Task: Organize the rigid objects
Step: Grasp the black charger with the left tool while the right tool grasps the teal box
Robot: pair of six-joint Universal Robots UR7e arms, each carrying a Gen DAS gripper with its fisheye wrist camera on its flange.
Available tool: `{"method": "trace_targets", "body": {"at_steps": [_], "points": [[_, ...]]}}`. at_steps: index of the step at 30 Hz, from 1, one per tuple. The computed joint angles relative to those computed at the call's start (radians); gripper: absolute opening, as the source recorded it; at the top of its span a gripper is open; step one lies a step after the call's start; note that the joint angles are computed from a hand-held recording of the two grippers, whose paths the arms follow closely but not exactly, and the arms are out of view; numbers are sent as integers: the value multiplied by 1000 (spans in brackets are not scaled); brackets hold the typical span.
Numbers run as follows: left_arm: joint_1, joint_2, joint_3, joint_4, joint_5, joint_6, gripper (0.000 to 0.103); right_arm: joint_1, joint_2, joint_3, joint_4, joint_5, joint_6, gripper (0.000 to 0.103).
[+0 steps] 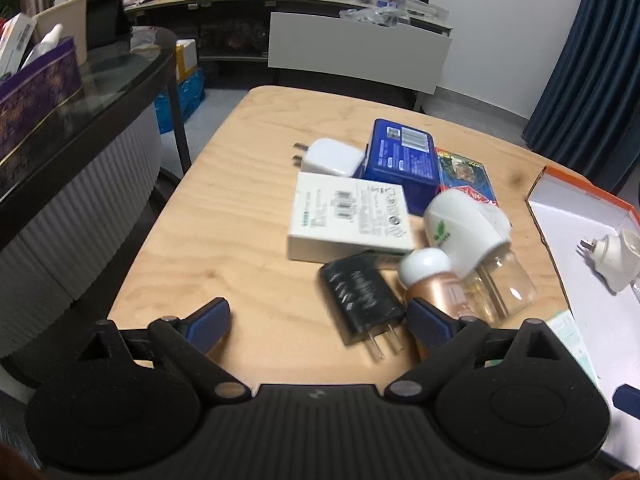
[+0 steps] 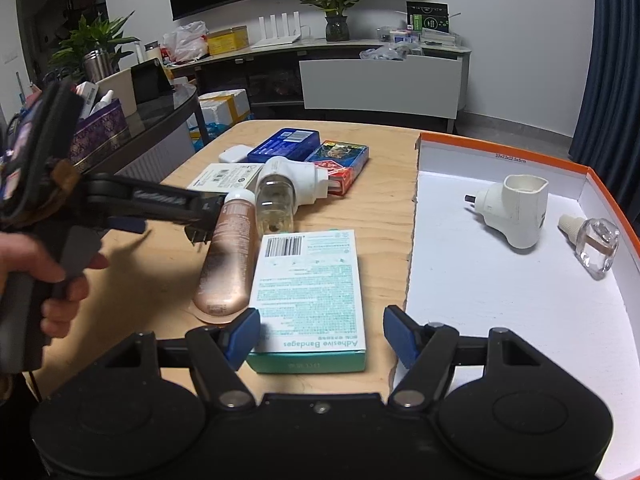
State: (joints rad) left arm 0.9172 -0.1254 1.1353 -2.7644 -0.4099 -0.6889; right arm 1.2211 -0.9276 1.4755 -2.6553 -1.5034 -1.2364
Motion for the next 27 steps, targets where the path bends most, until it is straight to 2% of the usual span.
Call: {"method": "trace_targets", "body": {"at_steps": [4, 6, 8, 10, 14, 16, 18, 19, 20, 22, 24, 25, 26, 27], "points": [[8, 24, -33, 11, 20, 31, 94, 0, 5, -7, 1, 4, 3, 81], [3, 34, -40, -1, 34, 61, 87, 0, 6, -11, 9, 6, 7, 81], [-2, 45, -43, -43, 38, 127, 66, 1, 8, -14, 14, 7, 8, 81], [-5, 48, -37, -75, 41, 172, 52, 2, 8, -13, 13, 5, 10, 81], [-1, 17, 20, -164, -4, 203, 40, 3, 8, -10, 14, -5, 6, 81], [-2, 0, 53, -180, -14, 206, 38, 2, 6, -7, 14, -6, 6, 81], [-4, -5, 68, -194, -11, 237, 40, 2, 4, -5, 12, -6, 7, 81], [-5, -2, 65, -186, 4, 242, 45, 1, 5, -5, 13, -6, 6, 81], [-6, 6, 55, -191, 20, 260, 55, 2, 5, -4, 13, -7, 6, 81], [-5, 28, 25, -240, 28, 336, 59, 2, 4, -3, 16, -7, 8, 81], [3, 40, -8, -216, 27, 347, 58, 2, 4, -2, 13, -7, 5, 82], [7, 44, -20, -204, 19, 350, 54, 2, 6, -4, 13, -9, 8, 82], [11, 45, -26, -193, 8, 347, 45, 2, 5, -4, 14, -9, 13, 82], [11, 54, -36, -206, 16, 364, 43, 2, 6, -6, 15, -11, 16, 82]]}}
